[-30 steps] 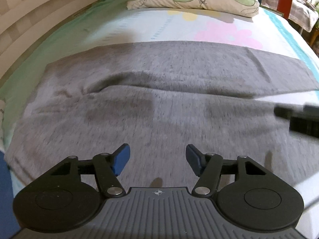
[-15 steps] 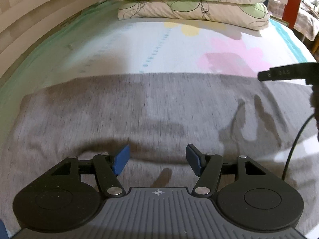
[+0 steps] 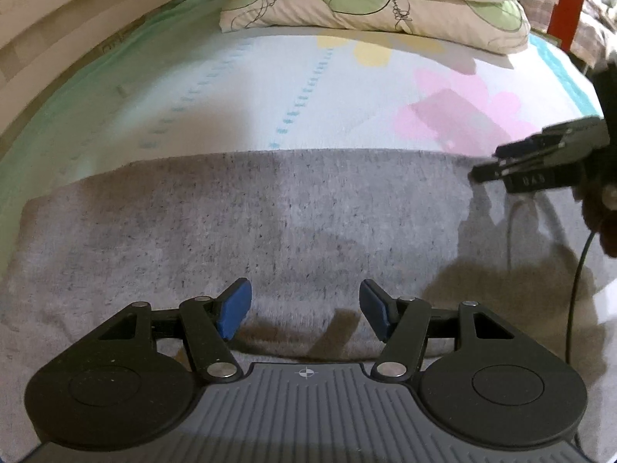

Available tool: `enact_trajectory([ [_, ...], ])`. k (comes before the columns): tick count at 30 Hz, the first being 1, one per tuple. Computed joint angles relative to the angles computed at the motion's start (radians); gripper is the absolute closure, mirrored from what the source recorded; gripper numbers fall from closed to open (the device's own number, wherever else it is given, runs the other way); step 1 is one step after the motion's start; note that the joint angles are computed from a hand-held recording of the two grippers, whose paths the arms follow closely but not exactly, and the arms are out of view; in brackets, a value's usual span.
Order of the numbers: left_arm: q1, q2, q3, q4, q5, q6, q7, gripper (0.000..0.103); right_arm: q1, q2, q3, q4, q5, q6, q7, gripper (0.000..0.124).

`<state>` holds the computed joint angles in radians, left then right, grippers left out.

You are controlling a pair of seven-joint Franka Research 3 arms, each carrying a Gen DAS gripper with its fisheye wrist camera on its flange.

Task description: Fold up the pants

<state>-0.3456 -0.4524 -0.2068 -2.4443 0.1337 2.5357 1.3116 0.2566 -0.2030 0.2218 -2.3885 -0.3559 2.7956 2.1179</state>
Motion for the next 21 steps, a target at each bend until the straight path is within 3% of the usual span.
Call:
enact_trajectory([
  [3, -0.021, 0.035, 0.033, 0.035, -0.073, -0.007, 0.024, 0.042, 0.044, 0.01, -0.048, 0.008, 0.11, -0.003, -0.147, 0.069],
  [5, -0.015, 0.06, 0.03, 0.063, -0.089, -0.018, 0.02, 0.042, 0.064, 0.006, -0.067, 0.007, 0.186, -0.009, -0.23, 0.078],
  [6, -0.013, 0.073, 0.028, 0.08, -0.093, -0.022, 0.023, 0.042, 0.072, -0.001, -0.072, 0.003, 0.221, -0.009, -0.26, 0.102],
  [7, -0.009, 0.083, 0.024, 0.089, -0.093, -0.023, 0.026, 0.042, 0.058, -0.019, -0.055, -0.008, 0.205, -0.009, -0.241, 0.117],
  [13, -0.014, 0.138, 0.025, 0.177, -0.156, -0.036, 0.059, 0.042, 0.033, -0.206, 0.033, -0.131, 0.18, 0.044, -0.216, 0.119],
  [17, -0.014, 0.177, 0.013, 0.225, -0.197, -0.041, 0.046, 0.042, 0.057, -0.344, 0.105, -0.214, 0.205, 0.025, -0.205, 0.119],
  [21, -0.013, 0.222, 0.007, 0.279, -0.238, -0.11, 0.045, 0.042, 0.039, -0.407, 0.214, -0.257, 0.195, -0.005, -0.121, 0.119],
])
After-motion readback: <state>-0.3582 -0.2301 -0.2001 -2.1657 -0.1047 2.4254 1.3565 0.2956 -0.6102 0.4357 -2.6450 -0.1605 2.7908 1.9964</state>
